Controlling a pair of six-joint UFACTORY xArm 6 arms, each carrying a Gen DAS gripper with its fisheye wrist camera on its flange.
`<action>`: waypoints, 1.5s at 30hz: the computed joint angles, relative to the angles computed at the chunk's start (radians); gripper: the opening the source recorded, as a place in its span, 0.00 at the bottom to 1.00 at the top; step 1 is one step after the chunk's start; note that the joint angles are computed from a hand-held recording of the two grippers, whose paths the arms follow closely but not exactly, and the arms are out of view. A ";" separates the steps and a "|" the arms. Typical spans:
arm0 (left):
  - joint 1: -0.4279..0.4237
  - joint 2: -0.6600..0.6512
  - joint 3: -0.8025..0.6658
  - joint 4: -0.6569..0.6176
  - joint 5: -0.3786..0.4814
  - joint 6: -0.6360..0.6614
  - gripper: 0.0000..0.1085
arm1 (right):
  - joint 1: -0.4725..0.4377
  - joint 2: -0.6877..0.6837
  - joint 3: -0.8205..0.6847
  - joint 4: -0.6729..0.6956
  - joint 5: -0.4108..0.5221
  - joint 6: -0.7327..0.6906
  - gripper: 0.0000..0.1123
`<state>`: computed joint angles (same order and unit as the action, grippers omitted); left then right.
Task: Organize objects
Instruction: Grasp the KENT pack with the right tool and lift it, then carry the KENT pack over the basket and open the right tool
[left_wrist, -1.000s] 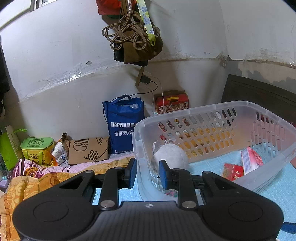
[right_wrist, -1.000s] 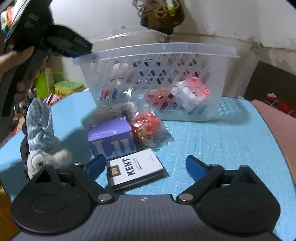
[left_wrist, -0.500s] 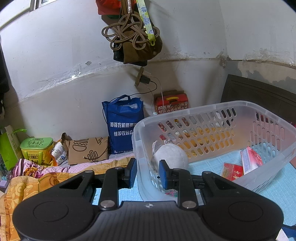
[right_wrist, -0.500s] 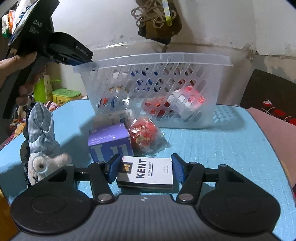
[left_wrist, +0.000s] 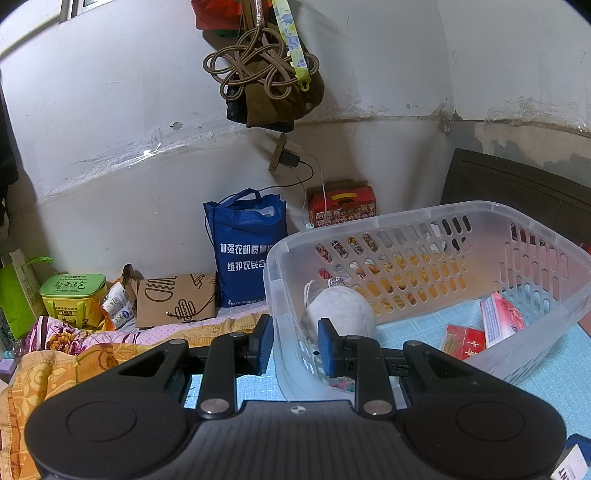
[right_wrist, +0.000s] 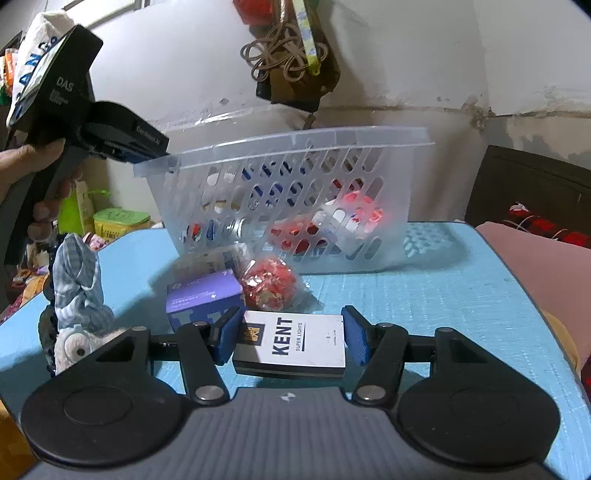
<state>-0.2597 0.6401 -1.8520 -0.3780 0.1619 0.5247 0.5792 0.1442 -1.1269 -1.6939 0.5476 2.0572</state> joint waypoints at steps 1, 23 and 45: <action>0.001 0.001 -0.002 0.000 0.002 0.001 0.27 | 0.002 -0.003 0.003 -0.008 0.010 0.014 0.55; 0.004 0.000 -0.004 -0.089 0.007 0.080 0.27 | -0.029 -0.031 -0.265 0.059 0.093 -0.328 0.55; 0.004 0.001 -0.007 -0.173 0.015 0.156 0.27 | -0.029 0.253 -0.570 0.226 0.300 -0.476 0.92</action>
